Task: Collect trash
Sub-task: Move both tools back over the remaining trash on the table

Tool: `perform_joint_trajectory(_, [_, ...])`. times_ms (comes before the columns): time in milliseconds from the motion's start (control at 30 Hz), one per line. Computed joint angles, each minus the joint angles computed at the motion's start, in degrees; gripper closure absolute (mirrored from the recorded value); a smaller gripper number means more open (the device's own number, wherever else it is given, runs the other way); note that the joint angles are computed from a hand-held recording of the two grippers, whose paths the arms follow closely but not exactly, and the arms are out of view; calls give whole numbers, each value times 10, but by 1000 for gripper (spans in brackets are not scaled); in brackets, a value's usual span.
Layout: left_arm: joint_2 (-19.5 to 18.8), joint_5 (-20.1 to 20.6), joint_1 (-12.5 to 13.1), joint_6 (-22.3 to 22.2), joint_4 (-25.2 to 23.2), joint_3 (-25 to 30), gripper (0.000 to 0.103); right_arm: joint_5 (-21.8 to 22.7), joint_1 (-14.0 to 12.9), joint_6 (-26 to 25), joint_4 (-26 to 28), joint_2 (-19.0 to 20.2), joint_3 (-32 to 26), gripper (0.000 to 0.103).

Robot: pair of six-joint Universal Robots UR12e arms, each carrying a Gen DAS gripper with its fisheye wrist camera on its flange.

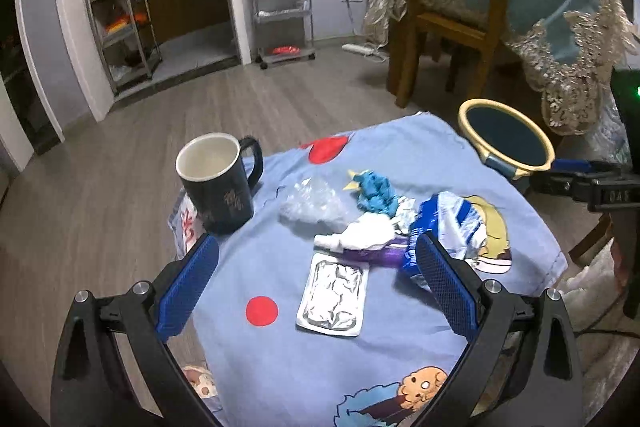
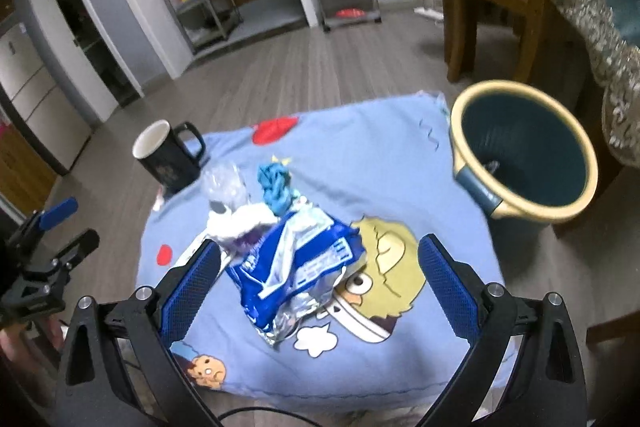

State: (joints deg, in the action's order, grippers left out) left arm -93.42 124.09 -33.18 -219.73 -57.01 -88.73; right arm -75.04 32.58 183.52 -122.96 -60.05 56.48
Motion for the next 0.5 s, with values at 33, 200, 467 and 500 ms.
perform_joint_trajectory(33, [0,-4,3,-6,-3,-1,6,-3,1,3,5,3,-3,5])
perform_joint_trajectory(200, [0,-34,27,-89,-34,-18,6,-25,6,18,44,21,-17,5])
perform_joint_trajectory(467, [-27,-64,37,-80,-76,-13,6,-34,0,70,89,39,-32,5])
perform_joint_trajectory(500, [-29,-69,38,-77,-73,-14,6,-33,-1,79,92,41,-33,5])
